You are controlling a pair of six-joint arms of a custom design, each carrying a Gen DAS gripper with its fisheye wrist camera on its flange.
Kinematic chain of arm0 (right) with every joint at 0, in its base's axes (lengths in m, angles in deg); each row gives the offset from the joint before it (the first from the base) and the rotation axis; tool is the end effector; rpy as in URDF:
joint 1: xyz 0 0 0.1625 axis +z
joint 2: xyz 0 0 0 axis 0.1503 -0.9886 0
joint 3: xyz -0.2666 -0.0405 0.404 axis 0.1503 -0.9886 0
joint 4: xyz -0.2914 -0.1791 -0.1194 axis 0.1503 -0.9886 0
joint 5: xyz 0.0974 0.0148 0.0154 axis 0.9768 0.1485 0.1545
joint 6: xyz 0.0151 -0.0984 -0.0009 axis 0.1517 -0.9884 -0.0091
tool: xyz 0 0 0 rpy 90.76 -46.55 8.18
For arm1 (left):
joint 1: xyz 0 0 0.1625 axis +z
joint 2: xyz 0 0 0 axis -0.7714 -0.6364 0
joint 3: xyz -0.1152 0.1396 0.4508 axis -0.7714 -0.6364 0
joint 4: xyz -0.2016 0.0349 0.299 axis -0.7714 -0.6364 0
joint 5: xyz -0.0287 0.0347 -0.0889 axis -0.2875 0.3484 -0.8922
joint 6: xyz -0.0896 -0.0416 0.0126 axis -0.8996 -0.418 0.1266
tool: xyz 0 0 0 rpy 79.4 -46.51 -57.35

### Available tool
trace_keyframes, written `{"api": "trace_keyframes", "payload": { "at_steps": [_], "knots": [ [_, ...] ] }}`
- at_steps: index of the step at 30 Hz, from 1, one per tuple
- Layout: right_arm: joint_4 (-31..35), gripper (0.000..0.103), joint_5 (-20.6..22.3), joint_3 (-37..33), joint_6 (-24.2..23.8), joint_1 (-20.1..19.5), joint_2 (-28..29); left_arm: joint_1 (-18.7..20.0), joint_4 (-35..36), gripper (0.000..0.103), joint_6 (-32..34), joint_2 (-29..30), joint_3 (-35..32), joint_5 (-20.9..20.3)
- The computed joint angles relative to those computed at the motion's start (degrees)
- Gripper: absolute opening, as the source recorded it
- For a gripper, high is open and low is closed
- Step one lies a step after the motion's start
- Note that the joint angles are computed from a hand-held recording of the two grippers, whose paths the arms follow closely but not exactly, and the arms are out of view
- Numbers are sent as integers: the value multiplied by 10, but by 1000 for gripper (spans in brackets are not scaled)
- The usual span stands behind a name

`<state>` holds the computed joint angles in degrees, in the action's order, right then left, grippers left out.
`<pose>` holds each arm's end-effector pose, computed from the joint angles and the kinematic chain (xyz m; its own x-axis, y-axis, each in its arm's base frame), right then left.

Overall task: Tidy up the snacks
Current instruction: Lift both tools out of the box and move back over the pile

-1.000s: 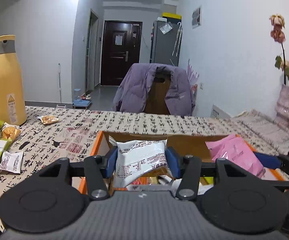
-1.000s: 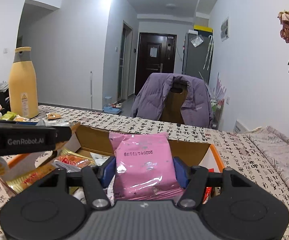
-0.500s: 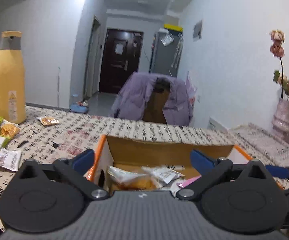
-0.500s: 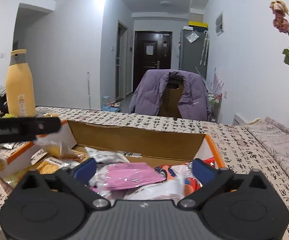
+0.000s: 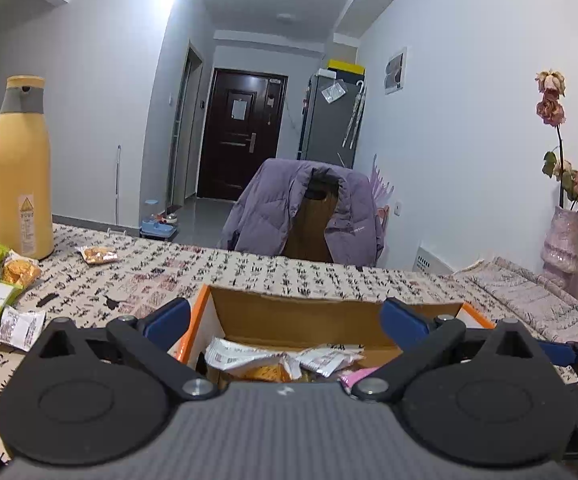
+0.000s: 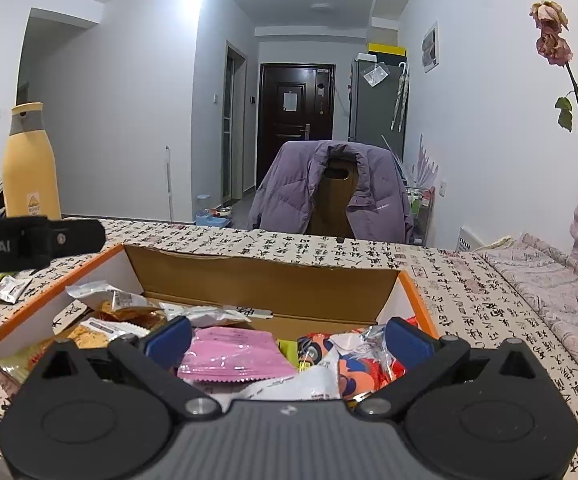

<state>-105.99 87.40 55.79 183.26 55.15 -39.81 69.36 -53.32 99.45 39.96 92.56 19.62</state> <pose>-0.0103 -0.3308 0.3301 -0.6492 0.1635 0.7429 -0.6448 0.3998 -0.6515 -0.4043 -0.3645 -0.0318 -0.7516 0.3571 -0.5546 0.6552 0.3064 -0.6906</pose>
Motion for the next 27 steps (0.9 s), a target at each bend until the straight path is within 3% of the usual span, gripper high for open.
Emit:
{"api": "trace_keyframes", "payload": {
  "at_steps": [10,16,22,27],
  "knots": [
    [31,103,27,1,-24,40,-37,-31,24,103,-24,-25,3,-8],
    [62,103,17,15,-31,27,-76,-47,46,103,-55,-45,29,-11],
    [114,103,-37,40,-43,-46,-132,-70,63,103,-78,-66,86,-18],
    [158,103,-145,75,-58,-171,-202,-88,86,103,-131,-71,132,-24]
  ]
}}
